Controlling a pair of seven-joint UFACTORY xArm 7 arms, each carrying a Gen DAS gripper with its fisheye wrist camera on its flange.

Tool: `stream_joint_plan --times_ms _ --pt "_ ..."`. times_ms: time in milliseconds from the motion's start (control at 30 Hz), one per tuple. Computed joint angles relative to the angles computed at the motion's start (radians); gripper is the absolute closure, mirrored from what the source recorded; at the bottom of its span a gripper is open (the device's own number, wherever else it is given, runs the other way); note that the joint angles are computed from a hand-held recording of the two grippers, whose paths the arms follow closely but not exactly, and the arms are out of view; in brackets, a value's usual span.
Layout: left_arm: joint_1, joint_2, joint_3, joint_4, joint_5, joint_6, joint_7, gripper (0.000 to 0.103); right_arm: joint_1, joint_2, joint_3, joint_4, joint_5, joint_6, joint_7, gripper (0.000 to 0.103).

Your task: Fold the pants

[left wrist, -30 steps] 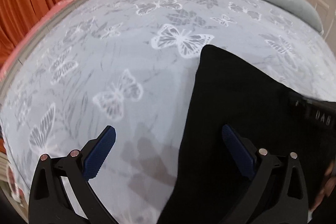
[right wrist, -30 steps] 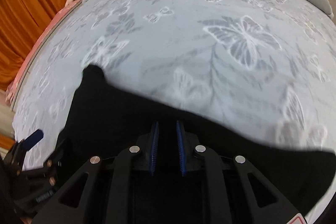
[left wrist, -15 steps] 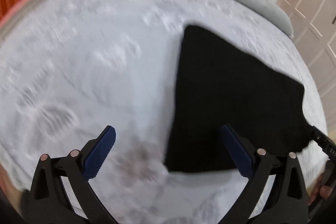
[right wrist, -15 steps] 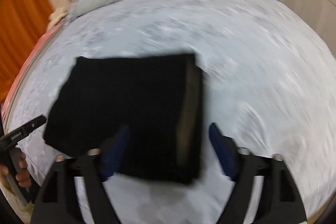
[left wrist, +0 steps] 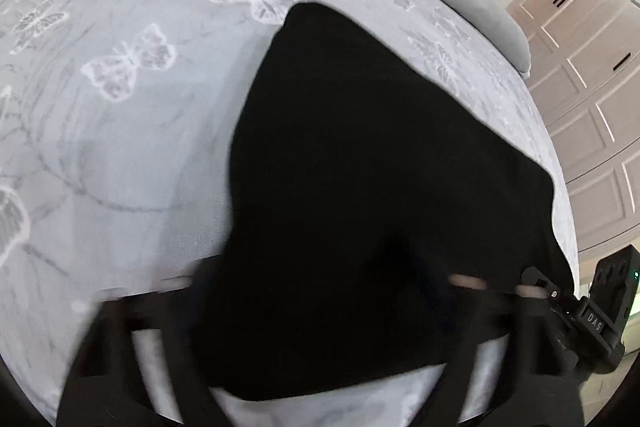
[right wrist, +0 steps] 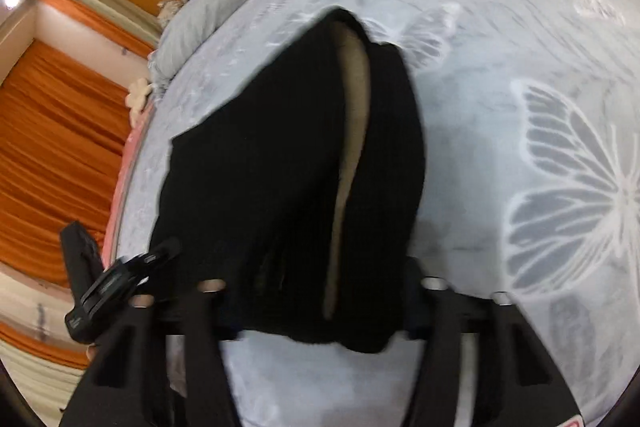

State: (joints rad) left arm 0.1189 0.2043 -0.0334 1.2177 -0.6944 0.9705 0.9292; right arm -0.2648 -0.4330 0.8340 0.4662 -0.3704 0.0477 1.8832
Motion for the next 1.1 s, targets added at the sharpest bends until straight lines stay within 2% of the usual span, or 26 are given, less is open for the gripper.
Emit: stream_joint_plan --times_ms 33,133,167,233,267,300,333,367,400,433,467,533,633,667,700,733,800,867,933,1000,1100 --pt "0.008 -0.017 0.005 0.004 0.005 0.021 0.013 0.068 0.036 -0.037 -0.021 0.005 0.010 0.021 -0.003 0.066" --pt "0.045 -0.056 0.031 0.033 0.013 0.163 0.063 0.072 0.155 -0.096 -0.091 0.010 0.033 0.080 -0.035 0.067" --pt "0.055 -0.082 0.044 0.030 0.037 0.207 0.076 0.072 0.215 -0.112 -0.118 0.012 0.048 0.121 -0.048 0.067" --pt "0.059 -0.111 0.061 0.004 0.068 0.227 0.099 0.068 0.267 -0.117 -0.137 -0.022 0.069 0.109 -0.021 0.065" --pt "0.055 -0.127 0.066 -0.028 0.086 0.206 0.110 0.064 0.291 -0.097 -0.141 -0.042 0.085 0.116 -0.005 0.060" --pt "0.045 -0.141 0.067 -0.081 0.109 0.143 0.116 0.056 0.301 -0.071 -0.138 -0.047 0.092 0.135 0.012 0.056" --pt "0.036 -0.144 0.067 -0.109 0.119 0.098 0.110 0.043 0.293 -0.040 -0.123 -0.066 0.104 0.116 0.043 0.045" --pt "0.027 -0.146 0.067 -0.148 0.120 0.024 0.086 0.035 0.251 -0.047 -0.085 -0.090 0.073 0.054 0.112 0.039" --pt "0.024 -0.148 0.070 -0.165 0.106 -0.019 0.063 0.016 0.201 -0.077 -0.031 -0.115 0.073 0.001 0.163 0.038" --pt "0.021 -0.150 0.073 -0.180 0.105 -0.058 0.031 0.005 0.189 -0.082 -0.019 -0.117 0.070 -0.010 0.173 0.038" --pt "0.019 -0.145 0.074 -0.182 0.109 -0.074 0.001 0.005 0.201 -0.068 -0.037 -0.108 0.072 0.000 0.152 0.036" --pt "0.021 -0.122 0.075 -0.158 0.115 -0.049 -0.015 0.005 0.182 -0.053 -0.023 -0.094 0.069 0.002 0.144 0.031" --pt "0.008 -0.136 0.062 -0.176 0.131 -0.097 0.000 0.005 0.074 -0.005 0.058 -0.034 0.035 0.004 0.141 0.018" --pt "-0.002 -0.138 0.055 -0.179 0.138 -0.118 -0.009 0.005 0.068 0.000 0.058 -0.032 0.029 0.008 0.135 0.014" --pt "-0.007 -0.142 0.054 -0.182 0.141 -0.119 -0.018 0.005 0.050 0.028 0.068 0.005 0.015 0.048 0.122 0.013" --pt "-0.011 -0.141 0.052 -0.178 0.140 -0.104 -0.027 0.005 0.015 0.052 0.095 0.034 -0.019 0.063 0.124 0.005" --pt "-0.020 -0.127 0.045 -0.153 0.151 -0.026 -0.024 0.005 0.016 0.092 0.100 0.076 -0.054 0.139 0.118 0.005" --pt "-0.031 -0.128 0.039 -0.154 0.168 -0.019 -0.018 0.005 0.027 0.116 0.089 0.100 -0.081 0.188 0.119 0.005" --pt "-0.037 -0.125 0.039 -0.147 0.174 -0.018 -0.023 0.005 0.034 0.119 0.080 0.101 -0.109 0.196 0.145 0.005" --pt "-0.042 -0.110 0.035 -0.131 0.174 -0.008 -0.035 0.005 0.092 0.099 0.018 0.071 -0.103 0.184 0.142 0.005" --pt "-0.047 -0.095 0.029 -0.120 0.169 -0.011 -0.030 0.005 0.113 0.087 -0.010 0.052 -0.134 0.168 0.188 0.005"
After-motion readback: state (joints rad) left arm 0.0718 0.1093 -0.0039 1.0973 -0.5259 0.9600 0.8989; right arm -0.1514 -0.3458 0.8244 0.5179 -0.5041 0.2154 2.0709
